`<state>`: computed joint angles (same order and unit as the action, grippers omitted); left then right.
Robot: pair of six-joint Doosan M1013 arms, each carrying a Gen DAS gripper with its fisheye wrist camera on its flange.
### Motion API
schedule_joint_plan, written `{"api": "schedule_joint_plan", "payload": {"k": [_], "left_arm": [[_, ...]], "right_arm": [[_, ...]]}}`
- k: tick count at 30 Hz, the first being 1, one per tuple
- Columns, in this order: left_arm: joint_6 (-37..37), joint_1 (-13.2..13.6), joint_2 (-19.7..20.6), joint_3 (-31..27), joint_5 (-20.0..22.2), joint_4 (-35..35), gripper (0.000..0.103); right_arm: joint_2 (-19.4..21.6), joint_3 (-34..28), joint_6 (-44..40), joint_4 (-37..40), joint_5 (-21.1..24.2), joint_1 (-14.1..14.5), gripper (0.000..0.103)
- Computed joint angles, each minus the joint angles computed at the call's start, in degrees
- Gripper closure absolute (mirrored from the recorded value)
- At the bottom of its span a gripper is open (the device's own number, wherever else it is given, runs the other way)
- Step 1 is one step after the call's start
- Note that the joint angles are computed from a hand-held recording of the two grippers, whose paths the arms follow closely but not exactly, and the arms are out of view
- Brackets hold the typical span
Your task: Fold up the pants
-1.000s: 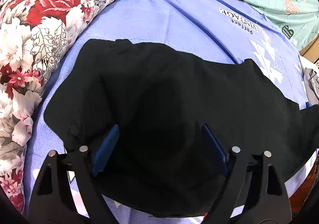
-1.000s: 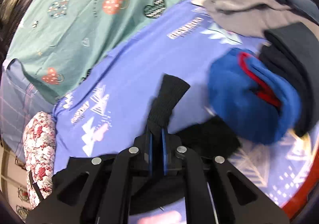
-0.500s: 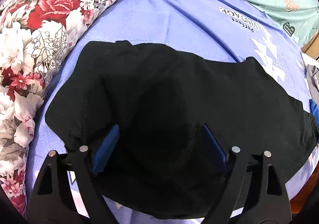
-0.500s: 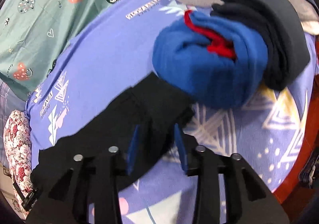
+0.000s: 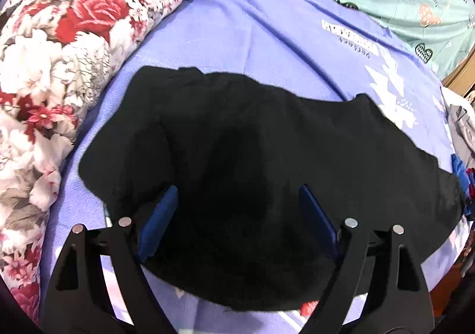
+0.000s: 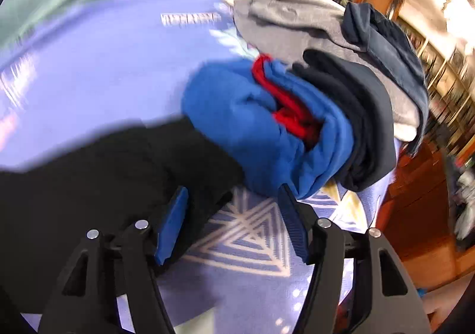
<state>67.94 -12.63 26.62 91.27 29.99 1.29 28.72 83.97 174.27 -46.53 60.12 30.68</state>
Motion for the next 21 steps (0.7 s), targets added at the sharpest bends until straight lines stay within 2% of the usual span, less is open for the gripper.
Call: {"api": "schedule_joint_plan", "payload": {"k": [1, 2, 3, 4, 6, 7, 8, 10, 12, 13, 14, 15, 16, 17, 18, 19, 21], "left_arm": [[-0.2, 0.1, -0.5, 0.5, -0.7, 0.0, 0.018], [-0.9, 0.1, -0.9, 0.9, -1.5, 0.3, 0.017], [-1.6, 0.1, -1.2, 1.3, -2.2, 0.7, 0.017], [-2.1, 0.2, -1.5, 1.6, -2.9, 0.9, 0.017], [-1.8, 0.3, -2.0, 2.7, -5.4, 0.3, 0.016], [-2.5, 0.4, -2.1, 2.9, -5.5, 0.7, 0.016], [-2.9, 0.5, -2.3, 3.2, -5.5, 0.9, 0.016], [-4.0, 0.9, -2.5, 4.0, -5.7, 1.1, 0.016], [-2.2, 1.3, -2.7, 4.6, -6.4, -0.7, 0.016], [-2.8, 1.3, -2.8, 4.8, -6.6, 0.3, 0.016], [-5.7, 1.2, -2.8, 4.9, -6.8, 3.5, 0.016], [-5.9, 1.3, -2.6, 4.8, -6.8, 4.0, 0.016], [-3.5, 1.6, -2.2, 4.4, -6.2, 1.5, 0.016], [-2.7, 1.7, -2.0, 4.2, -5.8, 0.6, 0.016], [-3.1, 1.7, -1.8, 4.0, -5.7, 1.0, 0.015], [-3.9, 1.4, -1.6, 3.6, -5.2, 2.2, 0.014], [-4.7, 1.3, -1.3, 2.9, -4.4, 3.1, 0.013]], "right_arm": [[-0.9, 0.6, 1.1, -2.4, -2.8, 0.3, 0.041], [-1.5, 0.4, -0.8, -2.1, -7.6, 0.5, 0.041], [-1.5, -0.3, -5.7, 1.3, -12.6, -0.3, 0.041], [-1.3, -0.8, -13.2, 7.6, -20.1, -1.0, 0.041], [0.5, -2.5, -28.2, 22.6, -28.3, -1.8, 0.041], [2.1, -4.3, -35.7, 30.1, -28.8, -1.9, 0.041], [3.3, -6.0, -42.7, 37.1, -27.1, -2.3, 0.043], [5.9, -8.8, -47.6, 43.1, -23.2, -2.9, 0.048], [8.0, -11.2, -40.5, 37.1, -15.6, -3.0, 0.048], [9.2, -12.7, -33.0, 29.6, -9.2, -2.6, 0.048], [9.6, -13.0, -28.1, 24.0, -5.8, -2.1, 0.048], [9.2, -12.1, -24.7, 21.5, -5.5, -2.0, 0.047], [8.4, -11.6, -24.2, 22.0, -8.1, -2.0, 0.046], [7.6, -10.3, -26.8, 25.5, -13.6, -2.4, 0.046], [7.3, -10.1, -32.1, 29.9, -18.4, -2.5, 0.046], [7.9, -11.3, -37.1, 31.9, -20.7, -2.0, 0.046], [10.2, -15.6, -49.3, 38.5, -21.9, -1.3, 0.044]]}}
